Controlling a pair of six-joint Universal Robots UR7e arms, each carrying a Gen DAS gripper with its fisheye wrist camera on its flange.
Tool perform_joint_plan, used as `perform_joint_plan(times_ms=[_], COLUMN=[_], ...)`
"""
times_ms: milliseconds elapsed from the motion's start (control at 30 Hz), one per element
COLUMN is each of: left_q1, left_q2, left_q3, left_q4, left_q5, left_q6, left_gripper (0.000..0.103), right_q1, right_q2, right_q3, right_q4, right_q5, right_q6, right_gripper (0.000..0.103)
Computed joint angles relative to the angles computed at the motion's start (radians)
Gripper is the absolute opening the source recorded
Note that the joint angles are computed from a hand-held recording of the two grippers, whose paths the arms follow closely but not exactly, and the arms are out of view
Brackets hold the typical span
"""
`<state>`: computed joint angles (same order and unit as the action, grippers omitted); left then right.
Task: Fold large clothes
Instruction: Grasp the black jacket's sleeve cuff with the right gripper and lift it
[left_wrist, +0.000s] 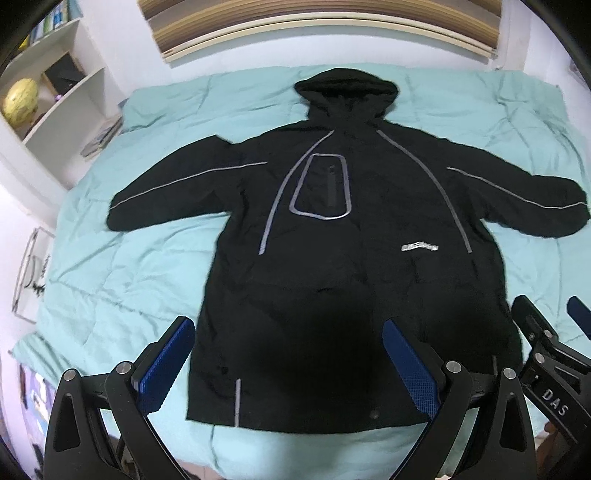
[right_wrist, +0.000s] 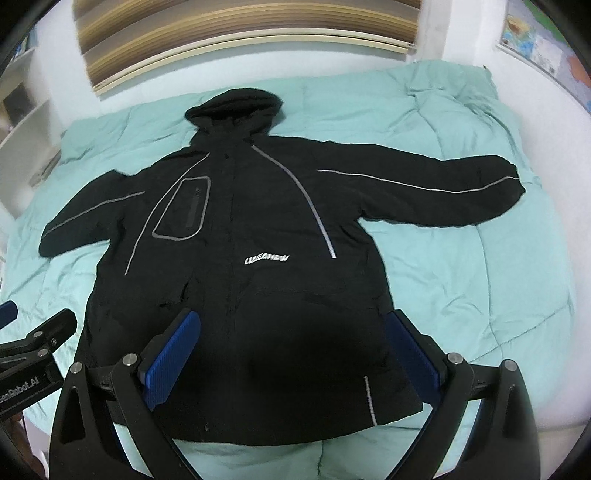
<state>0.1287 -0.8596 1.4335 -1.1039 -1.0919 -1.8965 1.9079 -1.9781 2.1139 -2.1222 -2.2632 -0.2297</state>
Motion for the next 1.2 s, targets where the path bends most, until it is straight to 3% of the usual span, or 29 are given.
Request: perform_joint_plan(times_ms=[267, 400, 533, 767, 900, 967, 1067, 1200], left_q1=[0.028, 0.043, 0.07, 0.114, 0.153, 0.17, 0.201, 0.247], left_q2=[0.056, 0.099, 0.141, 0.264, 0.338, 0.378, 0.436, 0.516], left_q3=[-0.05, -0.092, -0.14, -0.3, -0.385, -0.431, -0.501, -0.588], left_q4=[-0.07, -0.099, -0.168, -0.168, -0.175, -0.166, -0.149, -0.168], left_q5=[0.059, 0.087, 0.127, 0.227, 0.235, 0.243, 0.242, 0.236], left_q6=[0.084, 0.11, 0.175, 0.212, 0.23, 0.234, 0.244, 0.286], left_gripper=[0.101, 0.101, 0.101, 0.102, 0.102, 0.102, 0.102, 0.102], right_q1=[-0.04, -0.093, -0.184, -0.378, -0.485, -0.544, -0.613, -0.666], right_q2=[0.031, 0.045, 0.067, 0.159, 0.248, 0.32, 0.424, 0.545], right_q3=[-0.009, -0.042, -0.102, -0.288, -0.408, -0.501, -0.645, -0.813], right_q4=[-0.146, -0.179, -0.22, -0.241, -0.272, -0.283, -0.28, -0.284], right_q5=[-0.066, -0.046, 0.029, 0.165, 0.208, 0.222, 0.246, 0.267], right_q6=[-0.111, -0.162, -0.24, -0.298, -0.331, -0.325, -0.299, -0.288], right_gripper=[0.101, 0.101, 0.101, 0.101, 0.1, 0.093, 0.09, 0.09])
